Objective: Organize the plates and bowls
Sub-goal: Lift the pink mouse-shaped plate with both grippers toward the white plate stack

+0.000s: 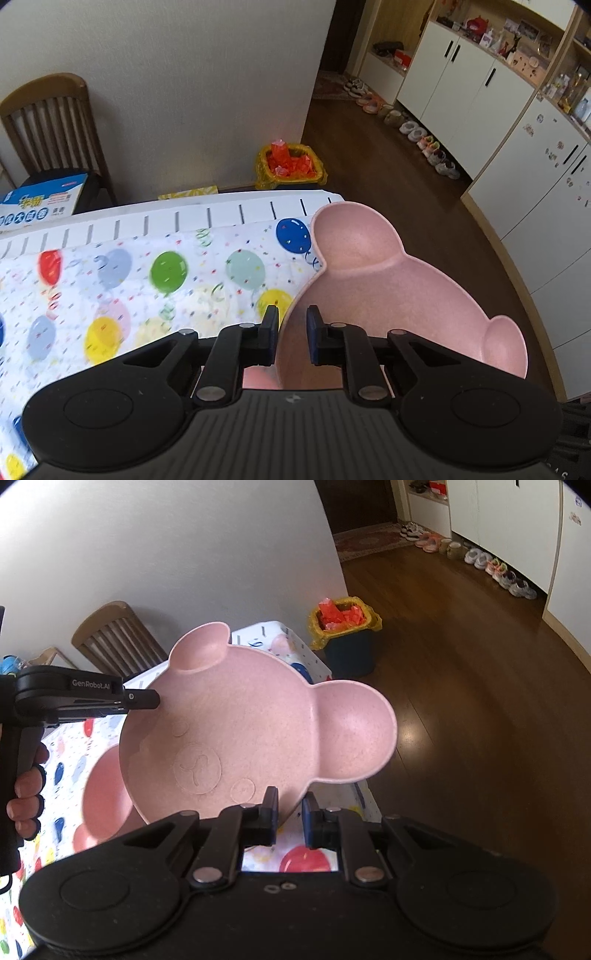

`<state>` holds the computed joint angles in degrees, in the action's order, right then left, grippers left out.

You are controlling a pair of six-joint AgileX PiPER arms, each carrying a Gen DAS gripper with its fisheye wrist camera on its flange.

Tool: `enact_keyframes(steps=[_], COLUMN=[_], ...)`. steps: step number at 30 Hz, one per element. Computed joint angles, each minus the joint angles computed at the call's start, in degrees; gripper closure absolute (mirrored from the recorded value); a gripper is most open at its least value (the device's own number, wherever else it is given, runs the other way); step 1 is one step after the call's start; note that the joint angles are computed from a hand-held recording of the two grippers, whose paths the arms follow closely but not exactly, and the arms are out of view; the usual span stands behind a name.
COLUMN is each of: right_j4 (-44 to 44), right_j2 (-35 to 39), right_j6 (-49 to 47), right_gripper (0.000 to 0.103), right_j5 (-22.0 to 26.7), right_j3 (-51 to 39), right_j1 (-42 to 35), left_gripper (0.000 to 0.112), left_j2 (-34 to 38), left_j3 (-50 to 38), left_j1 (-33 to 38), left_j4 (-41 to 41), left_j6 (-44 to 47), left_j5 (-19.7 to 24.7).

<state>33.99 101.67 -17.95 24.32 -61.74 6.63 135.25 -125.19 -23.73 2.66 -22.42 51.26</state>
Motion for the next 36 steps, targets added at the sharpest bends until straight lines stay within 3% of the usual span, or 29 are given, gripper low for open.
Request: enact_keyframes(steps=[9,18,23,30,34,36], right_j4=[-8.10,-25.21,-36.09,-49.16,-53.20,-54.71], right_j2=[-13.27,-25.03,-28.99,-28.64,-25.57,-23.76], right_j6=[6.77,28.74,44.37,64.42,71.13,73.92], right_gripper=[0.091,0.091,0.091,0.091,0.091,0.091], right_j5=[4.31,6.88,8.60,10.64,11.44,11.76], right_j3=[5.68,10.92,12.43,11.85,9.86,8.65], right_j1=[4.59,19.38,31.27,48.73,56.26,59.80], left_gripper=[0.097,0.097,0.097,0.097,0.097,0.097], left_j2=[-26.17,-51.55,-65.77,-85.24,-94.83,-99.17], left_j3=[35.26,61.83,72.51,83.31,87.70,89.59], left_j1=[-0.73,-1.48,-1.26,2.36,12.08,22.68], left_j4=[2.97,7.50,9.03,8.44,2.73,-3.24], left_j6=[-6.49,-14.22,-16.58,-15.04,-6.36,4.20], left_j5=[-10.13,-11.01,-7.17,2.27,7.00,9.39])
